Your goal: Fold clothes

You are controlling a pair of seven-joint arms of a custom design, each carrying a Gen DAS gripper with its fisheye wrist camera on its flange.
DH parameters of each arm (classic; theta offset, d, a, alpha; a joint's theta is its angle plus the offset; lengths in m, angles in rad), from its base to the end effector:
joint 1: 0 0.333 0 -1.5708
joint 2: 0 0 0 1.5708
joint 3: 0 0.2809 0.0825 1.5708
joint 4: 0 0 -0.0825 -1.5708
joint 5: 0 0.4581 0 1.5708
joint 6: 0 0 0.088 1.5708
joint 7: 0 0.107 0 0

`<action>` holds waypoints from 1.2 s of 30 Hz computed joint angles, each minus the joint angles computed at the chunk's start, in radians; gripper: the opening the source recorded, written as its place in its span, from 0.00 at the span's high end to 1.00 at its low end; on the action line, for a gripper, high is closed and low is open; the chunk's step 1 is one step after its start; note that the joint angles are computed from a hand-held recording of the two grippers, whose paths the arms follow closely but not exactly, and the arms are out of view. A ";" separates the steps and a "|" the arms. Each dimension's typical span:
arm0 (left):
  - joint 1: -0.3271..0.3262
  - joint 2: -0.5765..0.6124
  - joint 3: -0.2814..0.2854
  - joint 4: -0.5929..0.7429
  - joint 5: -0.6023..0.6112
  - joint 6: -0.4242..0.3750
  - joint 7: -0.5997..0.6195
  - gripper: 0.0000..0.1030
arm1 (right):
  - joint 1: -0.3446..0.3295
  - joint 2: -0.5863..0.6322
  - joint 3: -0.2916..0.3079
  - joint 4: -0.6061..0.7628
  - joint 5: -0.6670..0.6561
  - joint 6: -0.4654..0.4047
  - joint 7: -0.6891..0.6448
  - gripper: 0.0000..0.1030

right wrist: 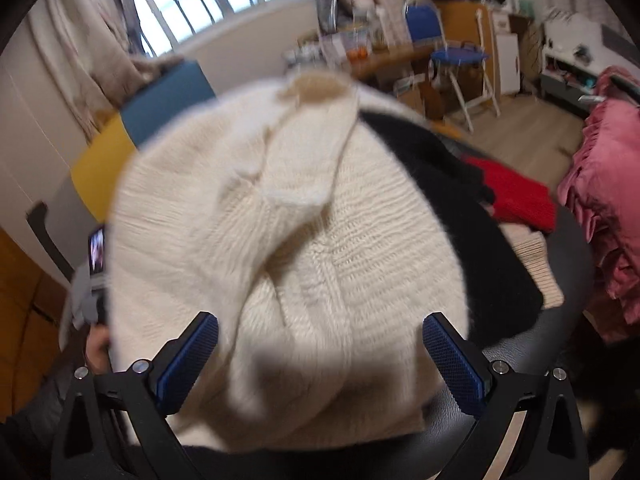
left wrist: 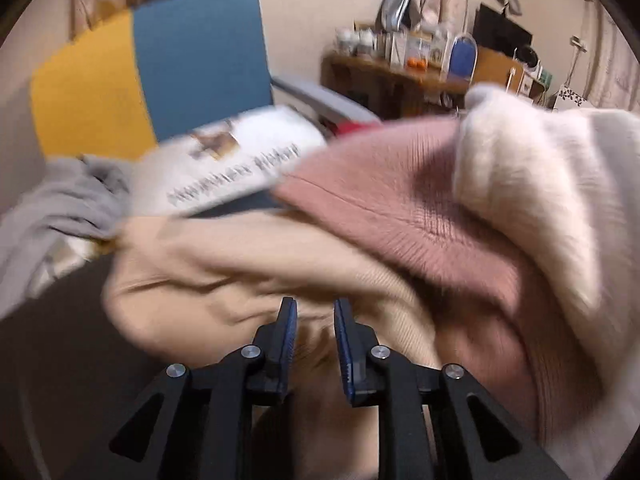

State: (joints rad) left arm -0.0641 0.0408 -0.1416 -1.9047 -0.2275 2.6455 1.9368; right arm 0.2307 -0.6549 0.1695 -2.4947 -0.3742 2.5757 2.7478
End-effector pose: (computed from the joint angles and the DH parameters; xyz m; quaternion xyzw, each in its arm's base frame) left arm 0.6733 -0.1334 0.4939 -0.5139 0.7824 -0.2876 0.2026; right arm 0.4535 0.2029 0.5373 -0.4568 0.7965 -0.2010 0.3413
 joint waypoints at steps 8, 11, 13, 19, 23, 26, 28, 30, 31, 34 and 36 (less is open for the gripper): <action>-0.127 -0.497 0.132 -0.361 -0.494 -0.117 0.720 0.75 | -0.021 -0.061 0.170 0.012 -0.149 -0.127 0.254 0.00; -0.159 -0.599 0.111 -0.419 -0.466 -0.192 0.784 0.75 | 0.018 -0.082 0.180 0.004 -0.165 -0.201 0.313 0.00; -0.161 -0.612 0.066 -0.433 -0.406 -0.196 0.747 0.75 | 0.057 -0.158 0.176 -0.053 -0.157 -0.218 0.376 0.00; -0.179 -0.553 -0.016 -0.429 -0.258 -0.118 0.616 0.74 | 0.153 -0.295 0.167 -0.175 -0.105 -0.263 0.467 0.00; -0.150 -0.495 -0.093 -0.426 -0.107 0.022 0.472 0.74 | 0.198 -0.313 0.150 -0.218 -0.081 -0.264 0.470 0.00; -0.163 -0.477 -0.104 -0.428 -0.037 0.083 0.411 0.74 | 0.202 -0.301 0.137 -0.230 -0.074 -0.232 0.464 0.00; -0.147 -0.474 -0.135 -0.447 0.035 0.157 0.354 0.70 | 0.202 -0.294 0.135 -0.234 -0.071 -0.225 0.461 0.00; -0.163 -0.459 -0.117 -0.441 0.052 0.168 0.339 0.72 | 0.204 -0.288 0.129 -0.243 -0.063 -0.217 0.458 0.00; -0.168 -0.452 -0.110 -0.438 0.060 0.174 0.331 0.83 | 0.204 -0.286 0.128 -0.246 -0.061 -0.212 0.457 0.00; -0.247 -0.413 0.005 -0.359 -0.097 0.051 0.375 0.93 | 0.198 -0.276 0.136 -0.251 -0.068 -0.196 0.460 0.01; -0.244 -0.379 0.036 -0.296 -0.181 -0.033 0.378 0.95 | 0.197 -0.265 0.139 -0.251 -0.074 -0.187 0.458 0.07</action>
